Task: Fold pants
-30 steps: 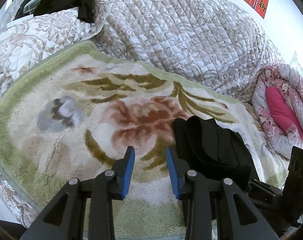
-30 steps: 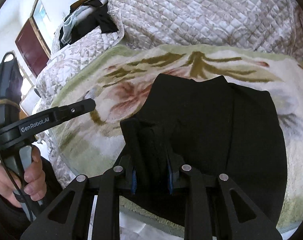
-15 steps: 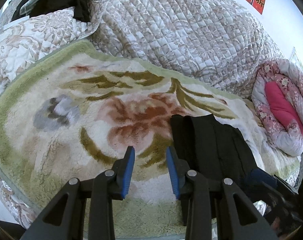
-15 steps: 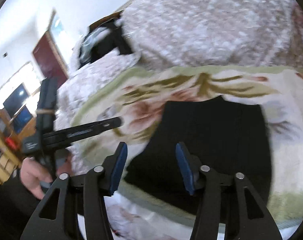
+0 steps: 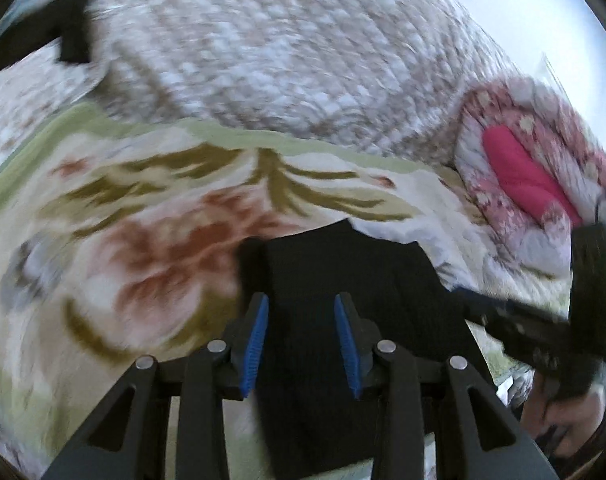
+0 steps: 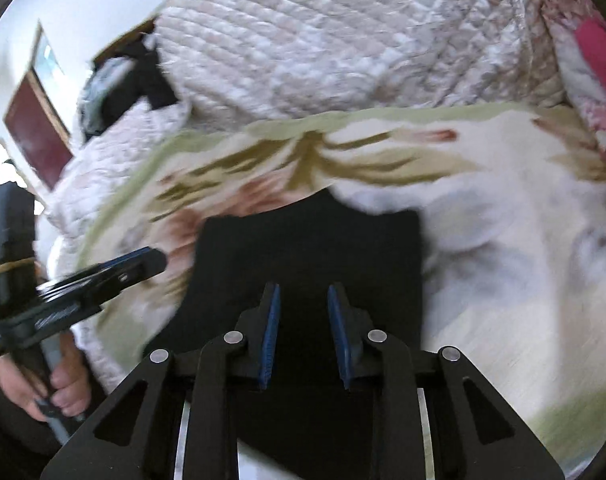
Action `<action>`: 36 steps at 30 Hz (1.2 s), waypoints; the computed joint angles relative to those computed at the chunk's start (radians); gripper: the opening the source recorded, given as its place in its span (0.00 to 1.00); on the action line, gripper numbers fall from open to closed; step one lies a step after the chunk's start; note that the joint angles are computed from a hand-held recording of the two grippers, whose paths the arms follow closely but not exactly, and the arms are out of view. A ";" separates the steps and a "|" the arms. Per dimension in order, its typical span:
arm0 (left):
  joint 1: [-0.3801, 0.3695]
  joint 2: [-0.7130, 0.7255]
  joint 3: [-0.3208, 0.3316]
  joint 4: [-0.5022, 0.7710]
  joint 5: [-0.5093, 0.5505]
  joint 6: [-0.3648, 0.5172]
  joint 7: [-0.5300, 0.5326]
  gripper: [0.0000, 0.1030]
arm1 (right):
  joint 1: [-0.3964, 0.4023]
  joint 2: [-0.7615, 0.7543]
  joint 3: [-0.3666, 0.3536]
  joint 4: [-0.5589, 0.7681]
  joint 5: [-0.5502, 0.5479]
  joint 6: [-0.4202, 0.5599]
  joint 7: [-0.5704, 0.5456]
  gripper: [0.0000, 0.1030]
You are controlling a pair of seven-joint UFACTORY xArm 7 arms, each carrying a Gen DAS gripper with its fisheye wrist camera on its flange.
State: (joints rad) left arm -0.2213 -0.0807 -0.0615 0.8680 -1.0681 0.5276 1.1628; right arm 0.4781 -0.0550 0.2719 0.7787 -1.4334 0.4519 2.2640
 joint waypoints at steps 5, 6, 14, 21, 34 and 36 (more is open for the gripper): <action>-0.029 0.118 -0.052 0.080 0.074 -0.058 -0.028 0.36 | -0.063 0.049 -0.059 0.015 -0.053 -0.091 -0.003 0.25; -0.028 0.138 -0.060 0.084 0.095 -0.076 -0.045 0.36 | -0.075 0.075 -0.072 0.026 -0.071 -0.108 0.020 0.25; 0.012 0.159 -0.088 0.068 -0.051 -0.109 0.113 0.47 | -0.084 0.096 -0.093 0.013 -0.109 -0.096 0.109 0.12; 0.011 0.122 -0.086 0.049 -0.042 -0.127 0.094 0.46 | -0.058 0.027 -0.057 -0.026 -0.168 -0.062 0.198 0.18; -0.050 -0.086 -0.003 -0.139 -0.081 -0.120 0.136 0.46 | 0.095 0.005 0.066 -0.039 0.008 0.181 0.095 0.24; -0.055 -0.105 0.012 -0.167 -0.077 -0.115 0.130 0.46 | 0.112 0.018 0.069 -0.034 0.025 0.188 0.077 0.24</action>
State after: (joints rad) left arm -0.2761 -0.1859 -0.0499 0.7013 -1.1449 0.4129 1.2925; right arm 0.5898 -0.0368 0.3414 0.7450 -1.4084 0.6400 2.3409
